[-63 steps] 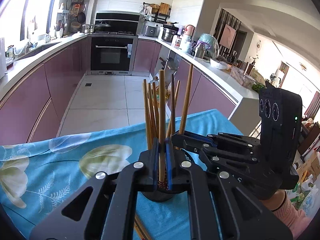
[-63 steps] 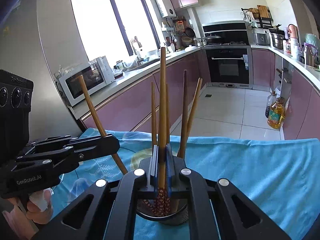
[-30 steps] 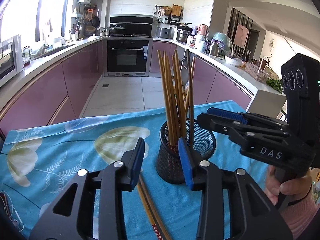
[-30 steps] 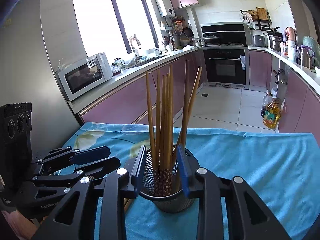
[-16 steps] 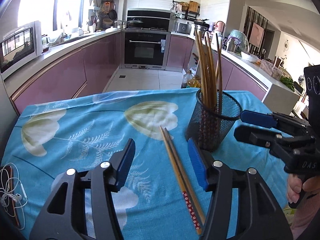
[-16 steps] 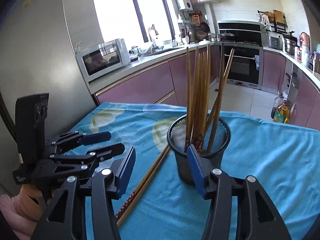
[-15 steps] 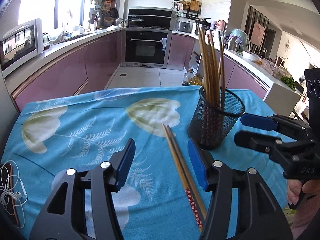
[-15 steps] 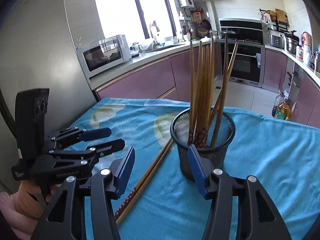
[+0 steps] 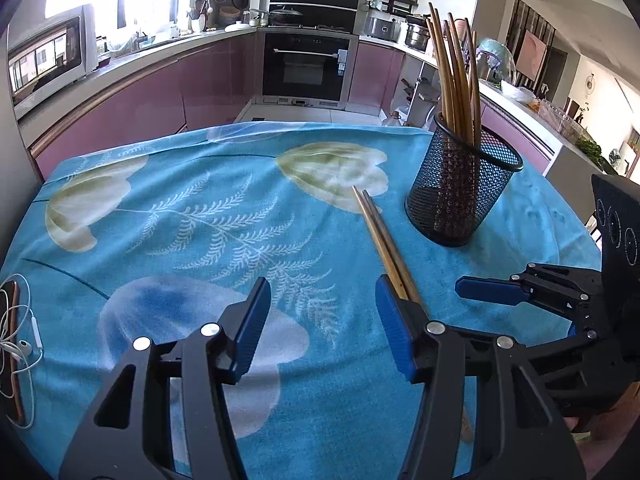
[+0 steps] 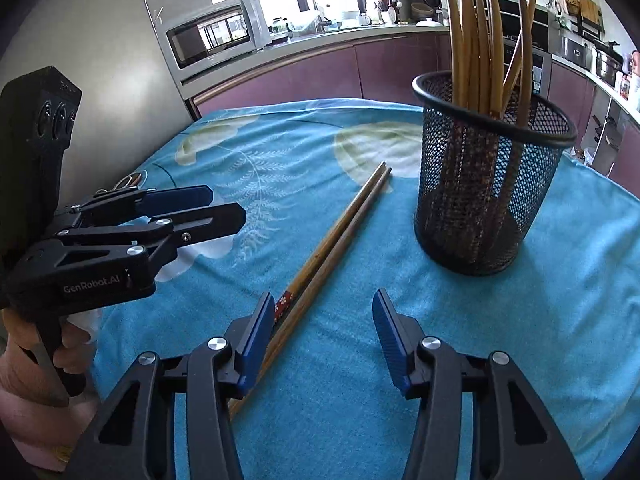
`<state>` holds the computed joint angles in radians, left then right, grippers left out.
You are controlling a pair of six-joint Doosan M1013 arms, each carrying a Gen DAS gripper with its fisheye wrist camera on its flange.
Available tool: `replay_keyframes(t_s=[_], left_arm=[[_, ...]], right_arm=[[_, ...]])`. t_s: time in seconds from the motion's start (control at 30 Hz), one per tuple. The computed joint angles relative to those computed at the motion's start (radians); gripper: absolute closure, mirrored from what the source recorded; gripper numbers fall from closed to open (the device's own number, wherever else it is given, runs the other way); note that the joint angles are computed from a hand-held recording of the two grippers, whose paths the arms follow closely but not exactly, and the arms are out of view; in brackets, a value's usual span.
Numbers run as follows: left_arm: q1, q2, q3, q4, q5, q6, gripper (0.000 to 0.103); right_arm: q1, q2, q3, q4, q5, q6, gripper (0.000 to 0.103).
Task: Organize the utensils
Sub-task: 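Open the right gripper and withdraw it from the mesh cup, then lower the open left gripper onto a red-tipped chopstick on the cloth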
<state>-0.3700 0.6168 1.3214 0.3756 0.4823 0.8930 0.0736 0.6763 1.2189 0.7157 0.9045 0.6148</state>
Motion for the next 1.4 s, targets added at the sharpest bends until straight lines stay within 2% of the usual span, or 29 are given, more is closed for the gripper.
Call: replay_keyframes(t_s=[0.2, 0.47, 0.73, 0.9, 1.03, 1.1, 1.33, 1.4], left_arm=[[0.002, 0.002, 0.003, -0.022, 0.002, 0.015, 0.048], [0.000, 0.003, 0.005, -0.059, -0.004, 0.064, 0.048], [-0.004, 0.012, -0.006, -0.227, -0.010, 0.276, 0.048], [-0.009, 0.027, -0.024, -0.324, 0.013, 0.399, 0.048], [-0.015, 0.043, -0.044, -0.335, 0.055, 0.423, 0.054], [-0.021, 0.046, -0.050, -0.302, 0.064, 0.402, 0.055], [-0.019, 0.052, -0.062, -0.291, 0.082, 0.361, 0.077], [-0.018, 0.053, -0.066, -0.300, 0.086, 0.357, 0.078]], right_arm=[[0.006, -0.012, 0.022, -0.022, -0.043, -0.008, 0.057], [0.002, -0.013, 0.022, -0.036, -0.051, 0.017, 0.062], [-0.019, 0.007, -0.013, -0.023, 0.006, 0.065, 0.070], [-0.023, 0.011, -0.022, -0.026, 0.021, 0.069, 0.071], [-0.026, 0.017, -0.032, -0.019, 0.039, 0.073, 0.071], [-0.028, 0.019, -0.035, -0.016, 0.045, 0.076, 0.072], [-0.028, 0.025, -0.045, -0.017, 0.046, 0.086, 0.072], [-0.024, 0.027, -0.049, -0.023, 0.038, 0.090, 0.072]])
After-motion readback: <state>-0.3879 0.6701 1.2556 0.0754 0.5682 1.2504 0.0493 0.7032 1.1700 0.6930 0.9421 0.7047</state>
